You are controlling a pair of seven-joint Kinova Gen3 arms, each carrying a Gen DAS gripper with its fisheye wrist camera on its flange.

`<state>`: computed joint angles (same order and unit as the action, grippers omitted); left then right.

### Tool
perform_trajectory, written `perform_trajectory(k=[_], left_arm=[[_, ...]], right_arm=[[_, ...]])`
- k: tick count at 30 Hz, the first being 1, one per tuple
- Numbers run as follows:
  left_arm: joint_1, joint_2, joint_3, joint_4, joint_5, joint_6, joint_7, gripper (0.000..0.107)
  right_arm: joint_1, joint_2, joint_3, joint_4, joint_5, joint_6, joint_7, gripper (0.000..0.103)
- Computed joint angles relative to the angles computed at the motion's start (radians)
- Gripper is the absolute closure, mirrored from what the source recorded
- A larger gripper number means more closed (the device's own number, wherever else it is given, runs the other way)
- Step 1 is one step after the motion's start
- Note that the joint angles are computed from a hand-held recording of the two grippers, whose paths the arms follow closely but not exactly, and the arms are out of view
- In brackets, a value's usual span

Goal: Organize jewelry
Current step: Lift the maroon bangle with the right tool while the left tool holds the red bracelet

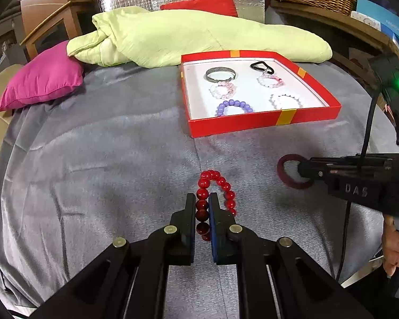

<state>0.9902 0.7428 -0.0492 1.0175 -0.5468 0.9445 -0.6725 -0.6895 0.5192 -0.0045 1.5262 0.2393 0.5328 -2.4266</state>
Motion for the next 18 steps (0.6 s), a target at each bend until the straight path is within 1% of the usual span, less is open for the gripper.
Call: perform_trajectory(k=[1,2,5,8,10,15,18], left_arm=[[0.000,-0.002,-0.001,0.004,0.000,-0.002,0.003,0.098],[0.000,-0.003,0.000,0.006,0.000,-0.003,0.003,0.098],[0.000,-0.005,0.000,0.010,-0.003,-0.007,0.002,0.098],[-0.001,-0.008,0.001,0.013,-0.003,-0.009,0.002,0.098],[0.000,-0.009,0.000,0.014,-0.004,-0.010,0.004,0.098],[-0.002,-0.010,0.002,0.015,-0.003,-0.011,0.004,0.098],[-0.004,-0.008,0.004,0.011,0.000,-0.009,0.000,0.098]], right_arm=[[-0.032,0.006,0.026,-0.012,0.031,0.025,-0.015,0.091],[-0.069,0.015,0.052,-0.028,0.071,0.058,-0.032,0.093],[-0.119,0.026,0.079,-0.042,0.155,0.095,-0.074,0.096],[-0.131,0.027,0.080,-0.041,0.203,0.105,-0.105,0.097],[-0.118,0.020,0.067,-0.032,0.208,0.094,-0.119,0.097],[-0.115,-0.006,0.079,0.006,0.239,0.048,-0.189,0.097],[-0.102,-0.010,0.068,0.010,0.240,0.041,-0.197,0.097]])
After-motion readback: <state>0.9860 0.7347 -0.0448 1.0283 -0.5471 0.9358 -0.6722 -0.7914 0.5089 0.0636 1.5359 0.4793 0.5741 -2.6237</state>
